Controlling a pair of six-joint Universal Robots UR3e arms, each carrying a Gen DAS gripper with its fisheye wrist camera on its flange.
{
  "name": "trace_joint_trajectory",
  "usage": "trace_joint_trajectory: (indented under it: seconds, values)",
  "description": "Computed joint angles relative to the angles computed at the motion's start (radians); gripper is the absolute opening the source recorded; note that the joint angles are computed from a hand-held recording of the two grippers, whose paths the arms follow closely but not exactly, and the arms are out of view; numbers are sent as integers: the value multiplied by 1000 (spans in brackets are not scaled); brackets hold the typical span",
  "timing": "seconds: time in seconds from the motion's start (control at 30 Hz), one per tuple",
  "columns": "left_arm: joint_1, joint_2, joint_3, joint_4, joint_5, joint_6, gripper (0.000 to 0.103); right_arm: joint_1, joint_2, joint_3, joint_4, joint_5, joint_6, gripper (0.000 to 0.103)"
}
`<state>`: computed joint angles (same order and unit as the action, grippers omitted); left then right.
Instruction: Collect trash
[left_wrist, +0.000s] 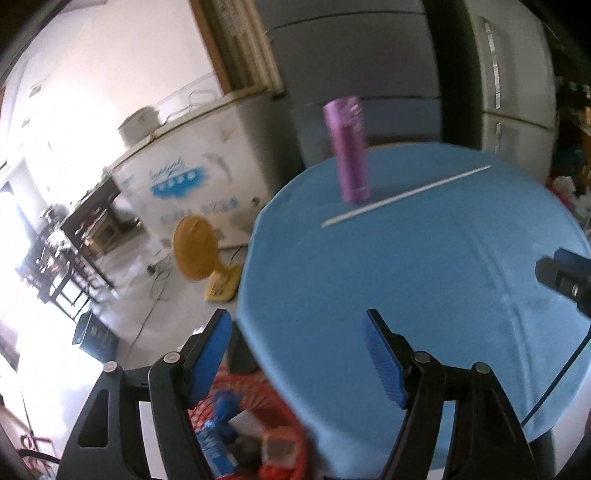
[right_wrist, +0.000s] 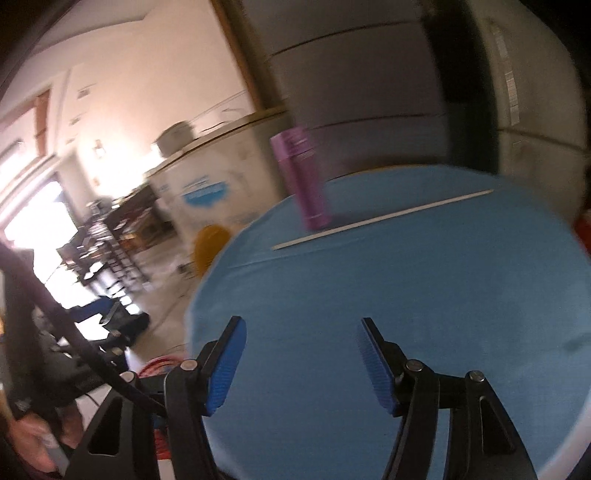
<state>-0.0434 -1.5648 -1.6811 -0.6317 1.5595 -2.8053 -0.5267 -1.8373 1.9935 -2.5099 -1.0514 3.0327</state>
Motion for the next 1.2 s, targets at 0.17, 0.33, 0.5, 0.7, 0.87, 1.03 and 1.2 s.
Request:
trace_joint_trajectory:
  seconds: [0.17,0.33,0.5,0.7,0.87,1.03,1.2]
  values:
    - [-125,-48,121,-36,15,-76,74,-205,-169,36,149,61,-96,67]
    - [-215,-88,198,-46,41,-117,74,-393,-309,58,296,145,-198,67]
    - [-306,-114,232,-16,123,-132,74,-555,-416,54,454,237,-297,67]
    - [-347,-134,304,-80,109,-167,74,-717,-506,24,656,330,-416,67]
    - [-371,-149,339,-101,124,-187,74,-783,-543,8,744,360,-476,68]
    - [-378,-143,349,-126,107,-183,74,-803,-534,-3,759,372,-474,68]
    - [-383,-139,354,-129,109,-185,74,-820,-540,-15,786,384,-486,68]
